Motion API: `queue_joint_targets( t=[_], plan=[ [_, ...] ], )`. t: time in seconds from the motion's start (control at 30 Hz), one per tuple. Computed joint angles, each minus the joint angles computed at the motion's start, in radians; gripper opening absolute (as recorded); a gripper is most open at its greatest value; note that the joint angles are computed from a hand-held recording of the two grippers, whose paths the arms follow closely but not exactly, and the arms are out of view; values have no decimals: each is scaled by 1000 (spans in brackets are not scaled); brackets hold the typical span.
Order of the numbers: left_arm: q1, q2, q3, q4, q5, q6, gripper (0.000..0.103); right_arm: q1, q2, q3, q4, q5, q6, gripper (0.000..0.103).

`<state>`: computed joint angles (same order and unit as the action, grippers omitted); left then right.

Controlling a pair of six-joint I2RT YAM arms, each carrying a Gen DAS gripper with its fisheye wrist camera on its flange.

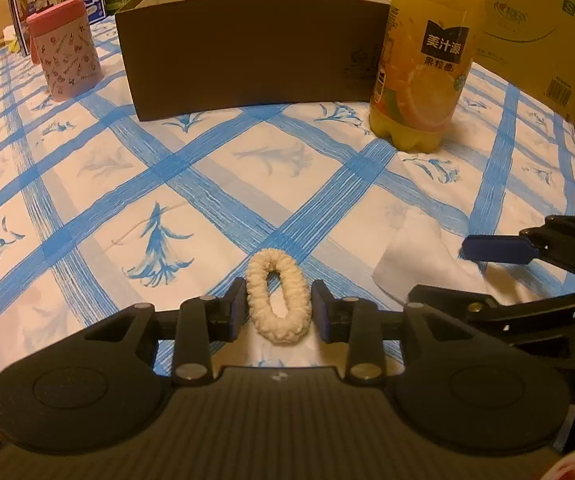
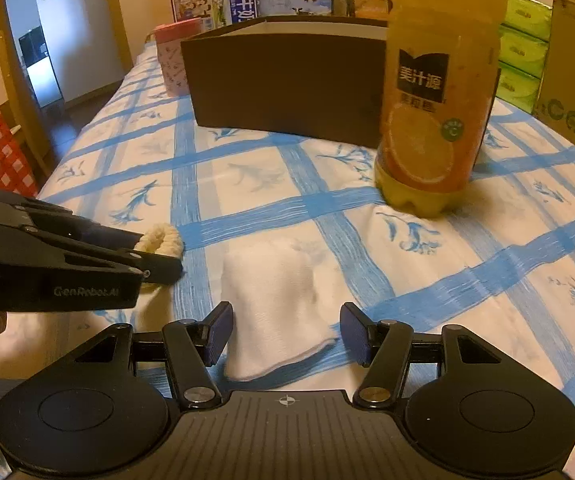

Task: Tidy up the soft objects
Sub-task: 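Lift the hair tie with the left tool while the right tool lifts the white cloth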

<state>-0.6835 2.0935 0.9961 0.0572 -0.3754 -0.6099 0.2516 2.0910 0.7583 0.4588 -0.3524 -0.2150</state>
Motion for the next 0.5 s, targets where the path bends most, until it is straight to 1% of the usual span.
queue_joint_targets(
  t=[0.1, 0.13, 0.17, 0.27, 0.33, 0.5],
  plan=[
    [-3, 2, 0, 3, -8, 11, 31, 12, 8, -9, 36, -10, -16, 59],
    [-3, 2, 1, 4, -9, 13, 30, 19, 12, -10, 45, -5, -20, 57],
    [-2, 3, 0, 6, -9, 16, 28, 25, 17, -7, 48, -3, -22, 44],
    [-1, 0, -6, 14, -9, 20, 25, 32, 22, 2, 39, -2, -18, 17],
    [0, -2, -11, 18, -8, 21, 24, 27, 19, 8, 25, -13, -18, 8],
    [0, -3, -10, 17, -9, 20, 24, 19, 14, 11, 9, -29, -9, 5]
  ],
)
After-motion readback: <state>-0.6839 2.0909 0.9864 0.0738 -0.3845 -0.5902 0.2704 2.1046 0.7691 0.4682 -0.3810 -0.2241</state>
